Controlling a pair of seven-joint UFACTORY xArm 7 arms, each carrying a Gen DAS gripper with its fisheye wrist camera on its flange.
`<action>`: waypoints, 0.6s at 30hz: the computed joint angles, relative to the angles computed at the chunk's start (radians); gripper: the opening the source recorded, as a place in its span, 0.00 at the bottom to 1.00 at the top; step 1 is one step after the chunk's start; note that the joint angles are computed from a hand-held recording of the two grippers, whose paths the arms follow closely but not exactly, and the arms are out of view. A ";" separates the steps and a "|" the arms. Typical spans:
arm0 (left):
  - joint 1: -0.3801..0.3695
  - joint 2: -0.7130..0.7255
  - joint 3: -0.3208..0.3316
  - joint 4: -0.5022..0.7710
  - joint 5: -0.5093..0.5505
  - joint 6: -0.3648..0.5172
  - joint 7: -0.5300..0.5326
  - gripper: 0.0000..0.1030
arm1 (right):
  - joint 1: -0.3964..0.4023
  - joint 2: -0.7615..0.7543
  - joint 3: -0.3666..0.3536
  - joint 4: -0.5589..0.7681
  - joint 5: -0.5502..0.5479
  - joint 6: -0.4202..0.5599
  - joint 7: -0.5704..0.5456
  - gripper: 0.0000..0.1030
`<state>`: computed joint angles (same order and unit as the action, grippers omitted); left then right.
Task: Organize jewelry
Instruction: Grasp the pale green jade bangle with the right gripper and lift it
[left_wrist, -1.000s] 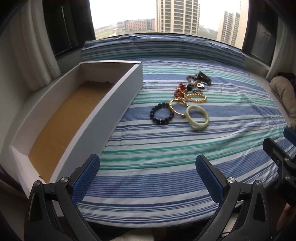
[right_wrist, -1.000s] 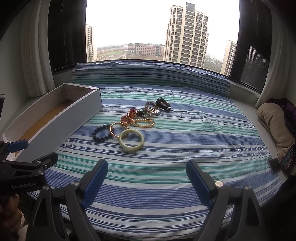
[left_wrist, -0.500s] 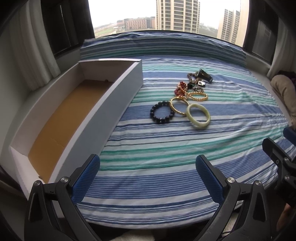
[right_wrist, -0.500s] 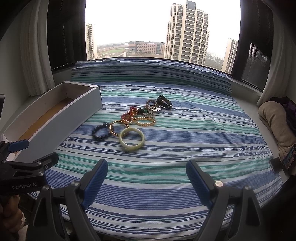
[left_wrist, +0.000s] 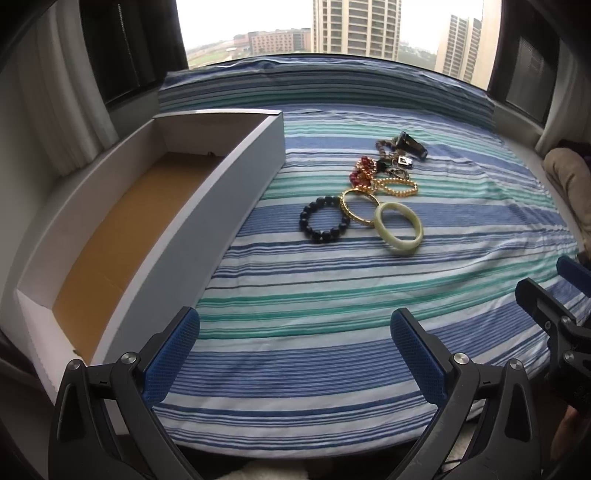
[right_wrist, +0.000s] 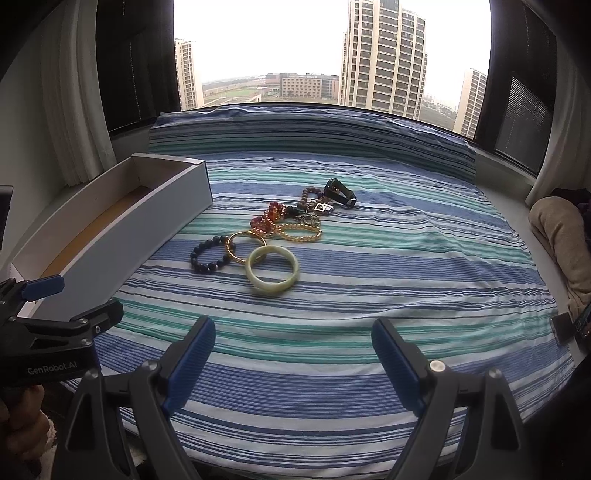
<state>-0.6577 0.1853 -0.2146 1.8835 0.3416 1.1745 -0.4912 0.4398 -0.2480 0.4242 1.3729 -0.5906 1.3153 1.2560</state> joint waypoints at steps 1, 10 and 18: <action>0.000 0.001 0.000 0.001 0.000 0.002 0.000 1.00 | 0.000 -0.006 -0.013 -0.013 0.014 -0.027 -0.008 0.86; 0.010 -0.011 0.003 -0.016 -0.005 0.004 -0.013 1.00 | -0.052 0.091 -0.174 -0.104 0.295 -0.341 -0.316 0.86; 0.020 -0.006 0.002 -0.009 -0.006 0.019 -0.016 1.00 | -0.076 0.314 -0.237 0.036 0.371 -0.392 -0.496 0.86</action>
